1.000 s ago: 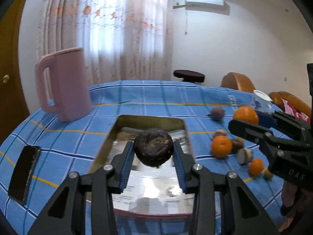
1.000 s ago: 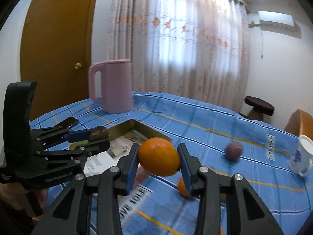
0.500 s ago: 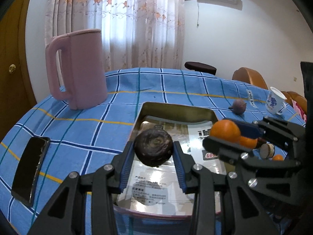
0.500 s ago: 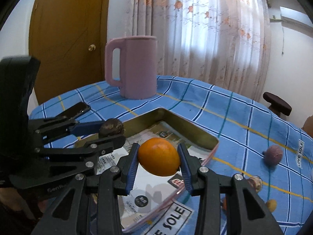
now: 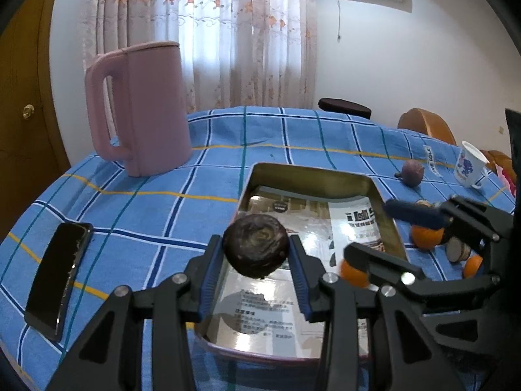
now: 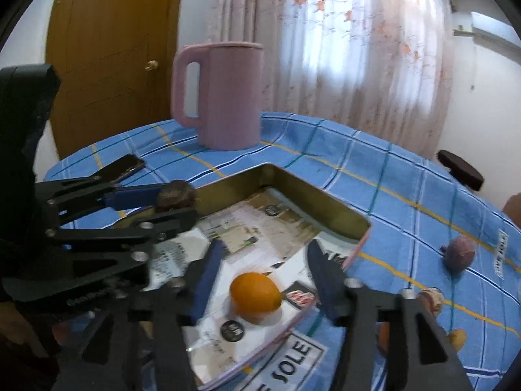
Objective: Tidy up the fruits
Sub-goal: 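Open the left tool to drop the dark fruit into the tin box, then grasp an orange with the left tool while the right tool grasps a yellow-green fruit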
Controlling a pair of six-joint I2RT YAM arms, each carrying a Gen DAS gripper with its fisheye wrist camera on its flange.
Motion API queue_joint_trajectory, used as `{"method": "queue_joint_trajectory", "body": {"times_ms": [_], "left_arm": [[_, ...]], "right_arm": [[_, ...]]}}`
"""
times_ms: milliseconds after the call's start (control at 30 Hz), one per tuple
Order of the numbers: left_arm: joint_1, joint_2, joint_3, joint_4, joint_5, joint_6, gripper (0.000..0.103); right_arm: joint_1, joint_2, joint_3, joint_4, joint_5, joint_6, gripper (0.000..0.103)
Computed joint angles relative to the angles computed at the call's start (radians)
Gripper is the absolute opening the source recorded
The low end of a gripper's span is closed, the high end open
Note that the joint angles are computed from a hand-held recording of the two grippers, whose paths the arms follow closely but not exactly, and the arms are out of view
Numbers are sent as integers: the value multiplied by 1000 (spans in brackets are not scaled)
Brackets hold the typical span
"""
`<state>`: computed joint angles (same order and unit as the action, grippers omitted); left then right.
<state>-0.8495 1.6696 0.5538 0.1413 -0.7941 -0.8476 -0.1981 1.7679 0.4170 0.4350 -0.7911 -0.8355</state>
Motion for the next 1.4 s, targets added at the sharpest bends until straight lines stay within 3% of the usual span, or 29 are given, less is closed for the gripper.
{"method": "queue_joint_trajectory", "body": {"times_ms": [167,233,300,433,500,600,767,833,1000,1133,1267,1400], "left_arm": [[-40,-31,5,-51,-61,-38,69],[-68,-43,8,-59,-84,-49,85],[-106,-48,16,-61,-115,-51,93],[-167,-34,55,-46,-135,-22,94],[-188,-7,89,-27,-121,10,94],[-197,47,149,6,-72,64,94],[-231,141,269,-8,-20,114,94],[-238,181,326,-34,0,133,94],[-230,254,416,-58,64,150,94],[-216,303,466,-58,128,156,93],[-217,353,529,-79,167,167,89],[-215,409,610,-107,212,169,85]], "right_arm": [[-67,-30,21,-118,-52,-58,69],[-118,-63,9,-158,-73,-104,69],[-205,-91,9,-230,-107,-185,69],[-459,-29,105,-448,-158,-408,69],[-555,44,181,-508,-139,-459,69],[-645,148,272,-480,-81,-437,69],[-691,250,407,-572,-64,-432,66],[-689,270,437,-620,-56,-446,52],[-667,306,473,-669,-10,-481,46],[-668,321,486,-708,20,-539,27],[-701,335,520,-738,-38,-521,27],[-709,355,559,-667,-50,-397,27]]}}
